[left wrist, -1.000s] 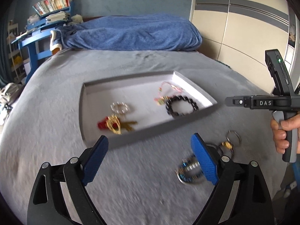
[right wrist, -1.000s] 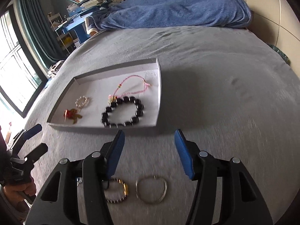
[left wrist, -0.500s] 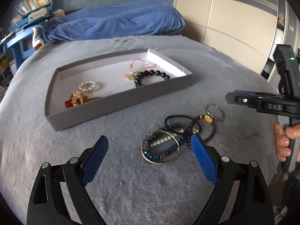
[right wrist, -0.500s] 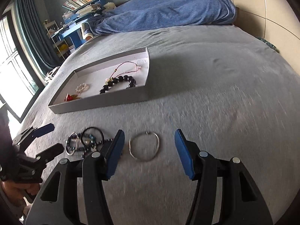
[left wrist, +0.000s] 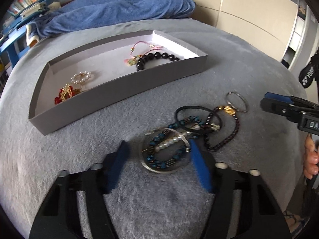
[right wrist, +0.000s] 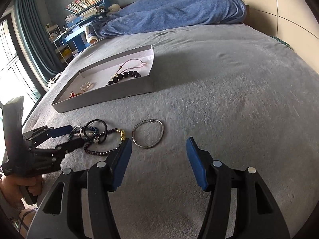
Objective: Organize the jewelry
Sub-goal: 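Move the left tool to the silver bangle and close on it, then lift the silver bangle with the left tool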
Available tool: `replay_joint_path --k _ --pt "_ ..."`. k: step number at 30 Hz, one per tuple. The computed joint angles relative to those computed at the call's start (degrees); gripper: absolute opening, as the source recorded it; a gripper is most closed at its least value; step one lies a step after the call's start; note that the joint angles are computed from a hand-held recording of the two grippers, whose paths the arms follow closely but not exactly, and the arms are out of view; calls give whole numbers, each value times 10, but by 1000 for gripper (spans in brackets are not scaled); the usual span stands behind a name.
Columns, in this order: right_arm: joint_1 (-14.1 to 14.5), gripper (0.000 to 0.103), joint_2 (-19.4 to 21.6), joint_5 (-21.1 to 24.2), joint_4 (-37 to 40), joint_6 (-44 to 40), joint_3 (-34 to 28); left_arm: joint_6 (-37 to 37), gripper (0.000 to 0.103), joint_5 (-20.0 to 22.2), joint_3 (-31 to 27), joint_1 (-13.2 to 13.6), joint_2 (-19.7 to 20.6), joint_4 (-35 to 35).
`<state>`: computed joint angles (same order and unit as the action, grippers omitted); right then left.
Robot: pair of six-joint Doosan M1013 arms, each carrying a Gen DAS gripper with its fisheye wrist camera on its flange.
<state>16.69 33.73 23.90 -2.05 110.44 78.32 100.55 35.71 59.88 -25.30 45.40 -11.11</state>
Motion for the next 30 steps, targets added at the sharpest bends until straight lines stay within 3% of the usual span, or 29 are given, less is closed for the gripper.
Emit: replay_joint_path --k 11,20,30 --pt "9 57 9 20 -82 45 -15 35 52 -61 58 7 -36 -36" --pt "15 57 29 57 -105 35 -45 -24 52 -73 85 20 -49 4" --pt "22 57 49 88 -120 9 -70 -38 52 -57 82 25 -42 -8"
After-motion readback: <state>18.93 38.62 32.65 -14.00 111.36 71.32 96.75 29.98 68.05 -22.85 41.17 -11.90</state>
